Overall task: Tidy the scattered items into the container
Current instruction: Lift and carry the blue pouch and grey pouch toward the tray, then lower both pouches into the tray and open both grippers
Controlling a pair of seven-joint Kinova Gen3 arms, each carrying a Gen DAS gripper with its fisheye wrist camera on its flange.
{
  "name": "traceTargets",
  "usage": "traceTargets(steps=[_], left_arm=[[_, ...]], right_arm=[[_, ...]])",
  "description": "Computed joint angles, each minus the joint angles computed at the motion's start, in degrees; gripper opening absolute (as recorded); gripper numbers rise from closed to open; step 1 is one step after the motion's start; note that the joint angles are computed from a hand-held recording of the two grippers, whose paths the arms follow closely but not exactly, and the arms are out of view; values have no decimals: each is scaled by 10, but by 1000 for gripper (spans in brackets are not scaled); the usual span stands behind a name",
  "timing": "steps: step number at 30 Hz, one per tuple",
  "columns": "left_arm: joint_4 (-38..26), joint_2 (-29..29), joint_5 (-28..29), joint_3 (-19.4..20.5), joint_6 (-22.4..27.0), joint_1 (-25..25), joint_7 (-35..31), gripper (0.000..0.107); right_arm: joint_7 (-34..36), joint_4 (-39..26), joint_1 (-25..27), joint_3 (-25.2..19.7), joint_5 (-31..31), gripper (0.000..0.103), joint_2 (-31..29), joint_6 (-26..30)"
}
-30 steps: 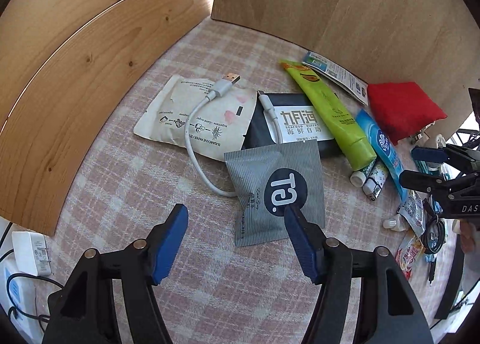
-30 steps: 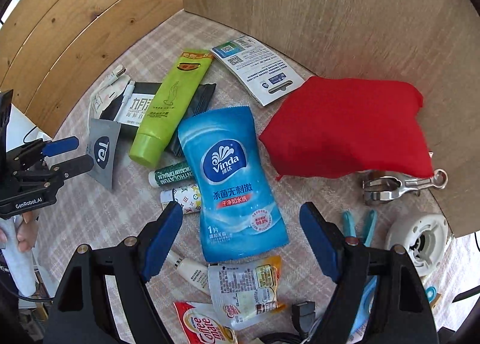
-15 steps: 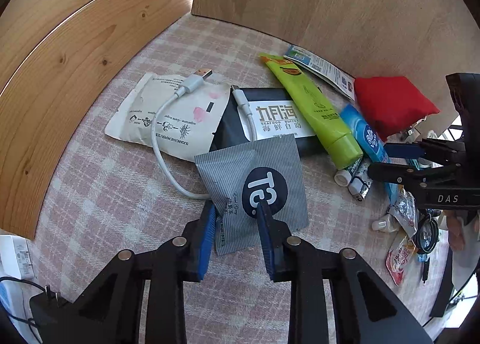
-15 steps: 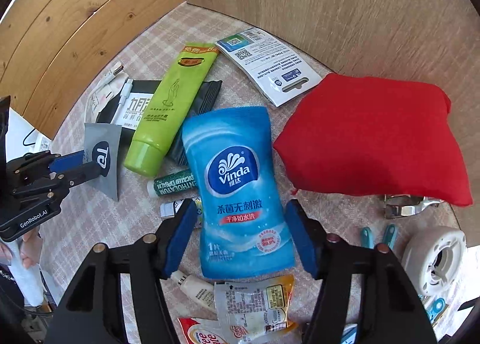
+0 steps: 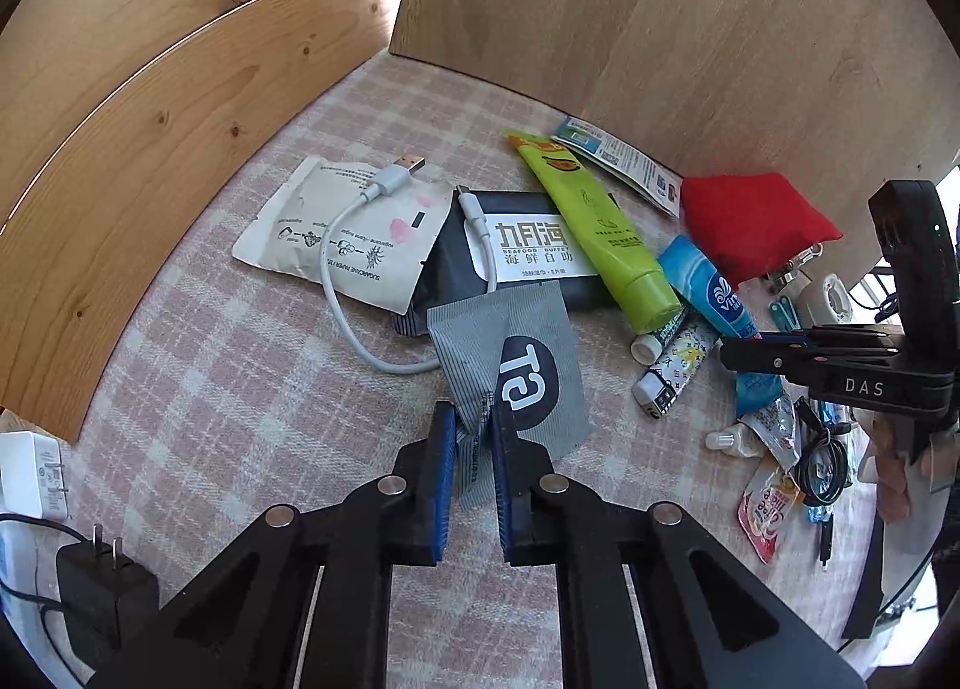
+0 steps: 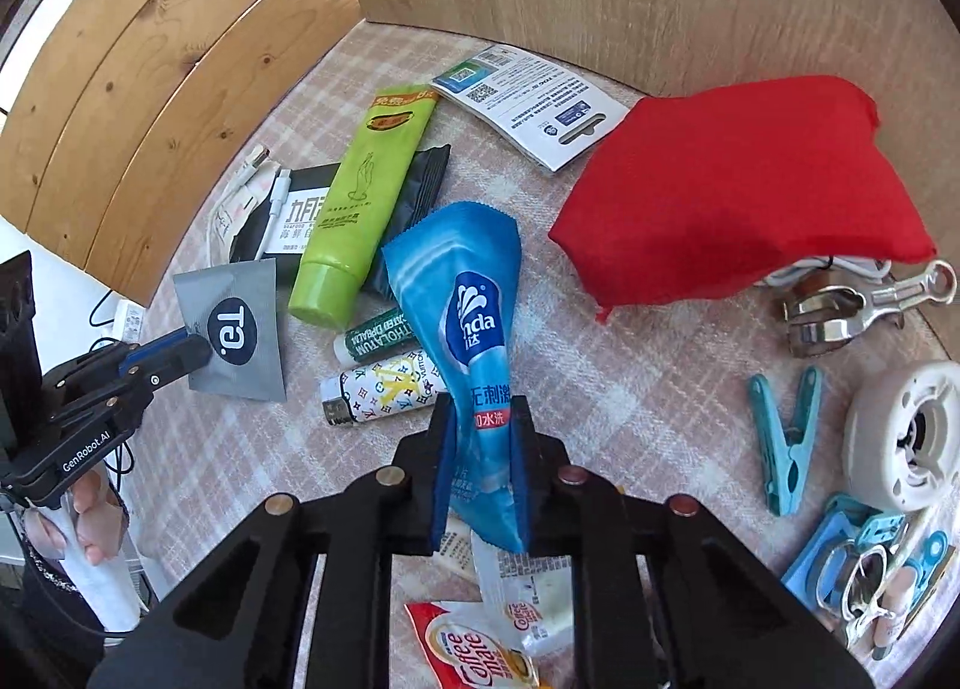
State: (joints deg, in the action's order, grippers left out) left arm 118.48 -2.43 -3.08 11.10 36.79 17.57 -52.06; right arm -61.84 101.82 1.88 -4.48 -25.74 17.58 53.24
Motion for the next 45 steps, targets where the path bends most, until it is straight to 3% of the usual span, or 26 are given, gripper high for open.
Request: traceTargets(steps=[9,13,19,30,38,45], left_arm=[[-1,-70,-8,19,43,-1,21,10],[-24,-83,-5,42,66,5,19,10],[-82,-59,-13,84,84,43,23,10],[-269,101,-107,140,108,215,50,11],[-448,218,-179,125,165,363,26,11],[-571,288,-177,99,203,443,-33,11]], right_arm=[[3,38,19,20,-49,14,-95,17],[-21,56,26,54,-21,14,-157,45],[-15,83,69,129,17,14,-260,95],[10,98,167,287,126,14,-375,143],[70,60,216,436,155,14,-387,174],[120,23,228,540,155,14,-368,183]])
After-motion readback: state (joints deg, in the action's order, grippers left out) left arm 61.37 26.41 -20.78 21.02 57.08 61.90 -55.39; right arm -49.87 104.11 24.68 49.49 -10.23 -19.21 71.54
